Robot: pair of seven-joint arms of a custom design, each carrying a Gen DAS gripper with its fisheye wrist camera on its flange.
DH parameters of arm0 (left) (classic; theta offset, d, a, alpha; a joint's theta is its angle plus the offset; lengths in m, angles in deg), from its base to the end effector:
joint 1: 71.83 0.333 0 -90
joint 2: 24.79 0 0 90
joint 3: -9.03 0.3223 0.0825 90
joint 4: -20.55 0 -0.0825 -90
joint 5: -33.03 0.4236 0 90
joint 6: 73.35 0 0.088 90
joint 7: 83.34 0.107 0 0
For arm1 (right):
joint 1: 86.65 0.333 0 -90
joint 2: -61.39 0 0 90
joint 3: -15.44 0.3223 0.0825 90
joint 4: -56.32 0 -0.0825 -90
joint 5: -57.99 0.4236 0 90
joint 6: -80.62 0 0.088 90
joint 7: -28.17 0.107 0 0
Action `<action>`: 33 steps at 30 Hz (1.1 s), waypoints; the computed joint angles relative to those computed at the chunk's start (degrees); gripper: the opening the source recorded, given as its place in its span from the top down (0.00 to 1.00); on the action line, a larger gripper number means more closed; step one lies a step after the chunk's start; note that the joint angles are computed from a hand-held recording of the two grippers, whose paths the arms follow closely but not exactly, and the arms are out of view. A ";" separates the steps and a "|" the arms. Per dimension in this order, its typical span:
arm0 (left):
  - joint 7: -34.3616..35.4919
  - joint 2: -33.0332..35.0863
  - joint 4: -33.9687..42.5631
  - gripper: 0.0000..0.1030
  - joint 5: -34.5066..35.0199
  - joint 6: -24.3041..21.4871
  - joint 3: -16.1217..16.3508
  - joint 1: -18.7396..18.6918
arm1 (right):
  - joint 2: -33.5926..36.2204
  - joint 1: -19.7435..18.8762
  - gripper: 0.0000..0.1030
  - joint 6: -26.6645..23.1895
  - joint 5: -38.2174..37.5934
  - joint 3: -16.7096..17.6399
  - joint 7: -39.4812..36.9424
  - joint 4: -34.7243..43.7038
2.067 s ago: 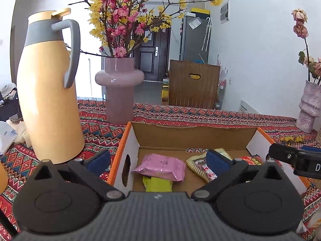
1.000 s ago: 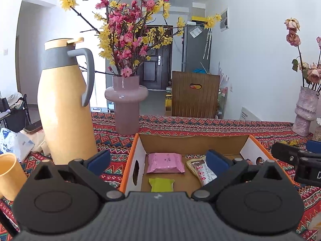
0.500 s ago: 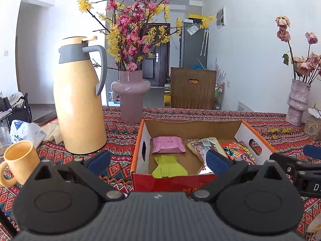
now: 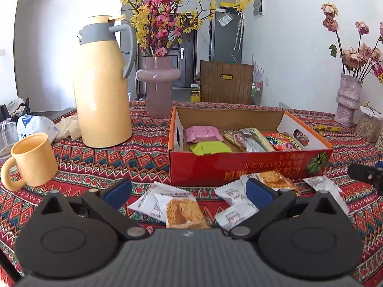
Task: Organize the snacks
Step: 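Move both tools back from the box to the snack pile, then grasp another pink square packet with the right tool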
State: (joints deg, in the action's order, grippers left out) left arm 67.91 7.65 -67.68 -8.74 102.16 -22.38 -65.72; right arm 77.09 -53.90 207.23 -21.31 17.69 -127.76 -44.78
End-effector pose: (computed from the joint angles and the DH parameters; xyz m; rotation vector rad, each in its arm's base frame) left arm 0.7492 -0.1968 0.4422 -1.1165 2.0566 -1.2480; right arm 0.5927 0.3723 0.4372 -1.0655 1.9276 -1.1427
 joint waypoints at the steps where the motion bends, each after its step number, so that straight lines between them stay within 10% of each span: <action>1: 0.12 -0.21 -0.53 0.00 -0.07 -0.03 0.00 0.32 | -0.54 0.17 0.00 -0.55 0.14 0.05 0.58 -0.79; 7: -2.62 -0.68 -1.10 0.00 0.92 -0.28 2.55 -0.92 | -1.95 -0.71 0.00 -0.48 0.30 0.62 4.69 -4.18; 25: -6.10 0.08 -0.17 0.00 4.55 -1.28 4.82 -2.80 | 8.90 -0.41 0.01 3.23 17.75 -2.30 -15.69 7.46; 33: -7.98 0.64 0.49 0.00 6.37 -2.17 5.73 -3.47 | 9.35 0.74 0.26 4.44 19.92 -3.79 -16.78 7.46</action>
